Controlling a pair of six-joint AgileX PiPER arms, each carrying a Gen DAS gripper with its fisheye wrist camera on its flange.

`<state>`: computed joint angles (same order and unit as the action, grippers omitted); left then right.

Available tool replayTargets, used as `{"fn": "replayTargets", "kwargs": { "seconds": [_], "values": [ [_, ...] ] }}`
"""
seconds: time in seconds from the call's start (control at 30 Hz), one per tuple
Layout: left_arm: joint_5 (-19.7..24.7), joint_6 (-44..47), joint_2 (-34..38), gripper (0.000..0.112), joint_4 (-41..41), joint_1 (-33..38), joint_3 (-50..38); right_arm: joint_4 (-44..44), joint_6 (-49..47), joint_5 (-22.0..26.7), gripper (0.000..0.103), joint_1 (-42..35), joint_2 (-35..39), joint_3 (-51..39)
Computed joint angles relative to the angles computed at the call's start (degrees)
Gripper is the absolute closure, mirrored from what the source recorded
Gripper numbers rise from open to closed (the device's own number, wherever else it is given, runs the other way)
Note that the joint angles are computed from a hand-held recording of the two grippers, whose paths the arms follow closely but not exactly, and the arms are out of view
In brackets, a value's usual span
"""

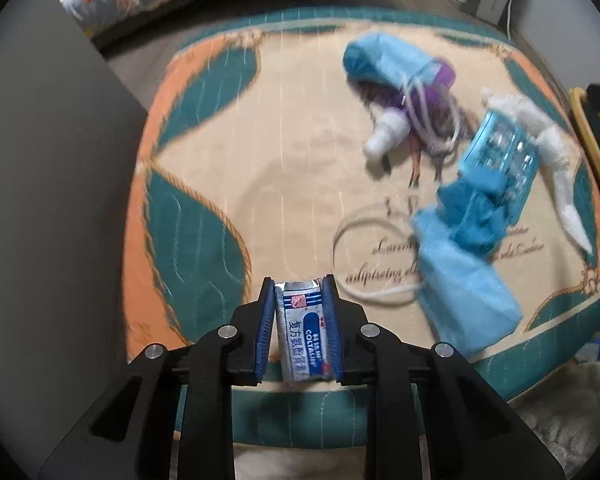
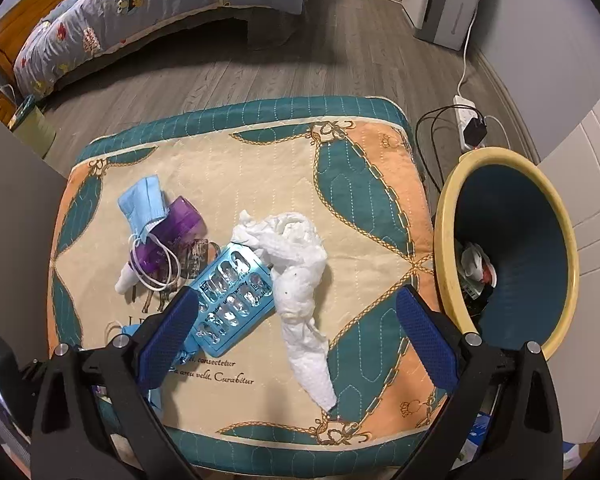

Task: Collect trash
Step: 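Grasp the small white-blue medicine box with the left tool, then grasp the crumpled white tissue with the right tool while the left tool holds the box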

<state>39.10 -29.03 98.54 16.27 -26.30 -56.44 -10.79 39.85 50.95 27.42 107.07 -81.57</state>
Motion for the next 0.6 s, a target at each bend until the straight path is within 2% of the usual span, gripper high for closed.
{"fn": "replayTargets", "kwargs": {
  "seconds": [0.07, 0.3, 0.43, 0.53, 0.6],
  "values": [
    [-0.48, 2.07, -1.45, 0.088, -1.85, 0.54, -0.91, 0.54, -0.37, -0.45, 0.006, -0.33, -0.06, 0.23],
    [3.95, 14.22, -4.27, 0.088, -8.81, 2.78, -11.71, 2.04, -2.22, -1.65, 0.006, -1.09, 0.48, 0.5],
    [6.53, 19.41, -3.28, 0.088, -8.17, 2.64, -18.02, 2.17, -3.0, -2.37, 0.006, -1.46, 1.15, 0.54],
    [4.79, 23.03, -3.36, 0.088, -12.18, 4.03, -19.03, 2.47, -4.21, -3.02, 0.007, -2.27, 2.08, 0.45],
    [1.95, 26.16, -3.83, 0.088, -19.38, 5.85, -17.58, 3.44, -5.6, -3.18, 0.009, -2.87, 2.93, 0.17]
  ]
}}
